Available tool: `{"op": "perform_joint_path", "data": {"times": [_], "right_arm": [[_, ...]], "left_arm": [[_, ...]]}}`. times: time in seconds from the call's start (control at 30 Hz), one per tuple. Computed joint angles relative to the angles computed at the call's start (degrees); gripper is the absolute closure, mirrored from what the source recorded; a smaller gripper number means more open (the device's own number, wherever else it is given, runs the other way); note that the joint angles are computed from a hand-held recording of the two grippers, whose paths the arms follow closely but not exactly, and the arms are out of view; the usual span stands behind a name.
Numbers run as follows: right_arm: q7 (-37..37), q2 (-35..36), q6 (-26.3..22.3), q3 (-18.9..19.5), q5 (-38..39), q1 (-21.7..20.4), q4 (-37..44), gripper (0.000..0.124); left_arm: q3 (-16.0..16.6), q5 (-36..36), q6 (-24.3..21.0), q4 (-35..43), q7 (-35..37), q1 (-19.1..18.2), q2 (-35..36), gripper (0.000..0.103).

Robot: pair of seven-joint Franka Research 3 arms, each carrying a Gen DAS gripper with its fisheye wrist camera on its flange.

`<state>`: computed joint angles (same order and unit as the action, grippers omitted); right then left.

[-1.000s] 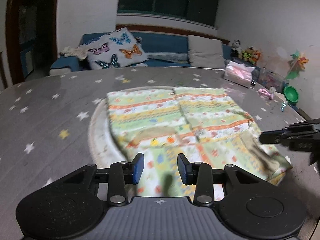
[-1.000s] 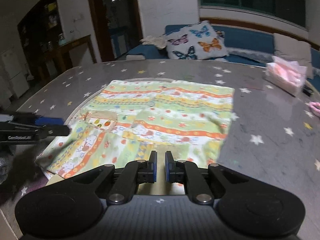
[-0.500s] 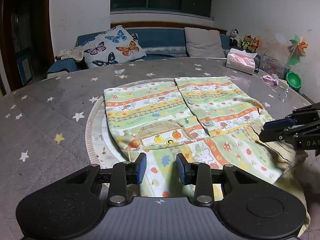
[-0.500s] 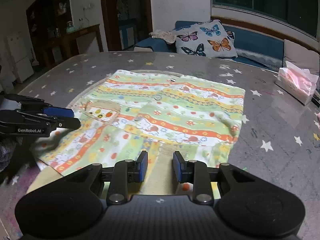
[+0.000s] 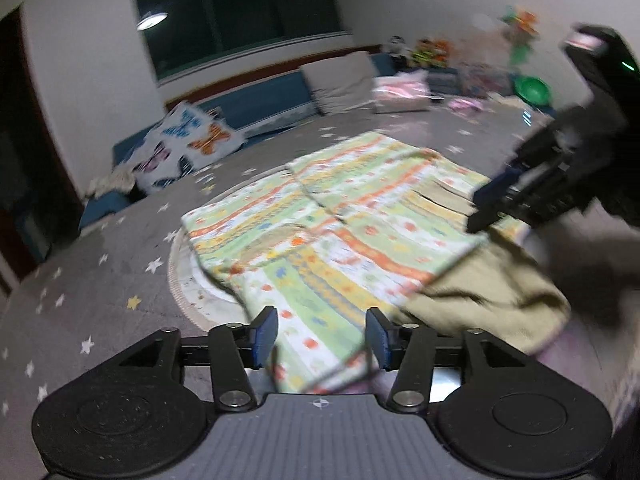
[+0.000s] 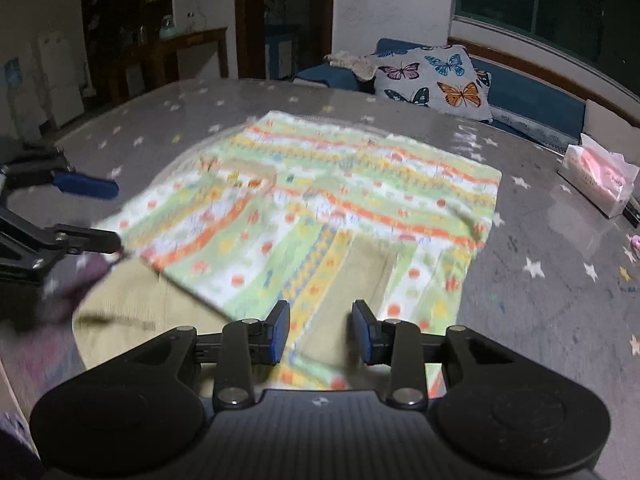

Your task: Fold clothes

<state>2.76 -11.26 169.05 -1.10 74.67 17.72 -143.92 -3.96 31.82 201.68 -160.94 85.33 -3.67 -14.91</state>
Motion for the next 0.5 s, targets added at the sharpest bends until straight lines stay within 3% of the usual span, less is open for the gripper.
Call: {"op": "perform_joint_path", "data": {"times": [0.13, 0.23, 0.33, 0.43, 0.5], "right_arm": [[-4.94, -2.34, 2.05, -0.03, 2.95, 0.95, -2.14, 0.088], [-4.54, -2.88, 1.30, -0.37, 1.86, 0.80, -2.82, 0.087], [-4.59, -2.86, 1.42, -0.61, 1.69, 0.94, -2.98, 0.087], [-4.56, -3.96, 0.84, -1.04, 1.38, 0.80, -3.37, 0.085], [-3.89, -4.82, 0.35, -1.32, 0.10, 0.49, -3.78, 0.084]], "left_arm": [[-8.91, -6.85, 3.17, -2.92, 11.49, 4.71, -0.61, 0.044], [-11.93, -11.25, 6.47, -3.53, 18.57, 4.78, 1.01, 0.044], [-11.86, -13.08, 9.17, -2.92, 22.24, 2.99, 3.39, 0.044], [-9.62, -11.52, 12.09, -1.96, 23.33, 0.47, 5.67, 0.044], [-7.64, -8.68, 12.95, -0.94, 22.09, -0.93, 6.89, 0.050]]}}
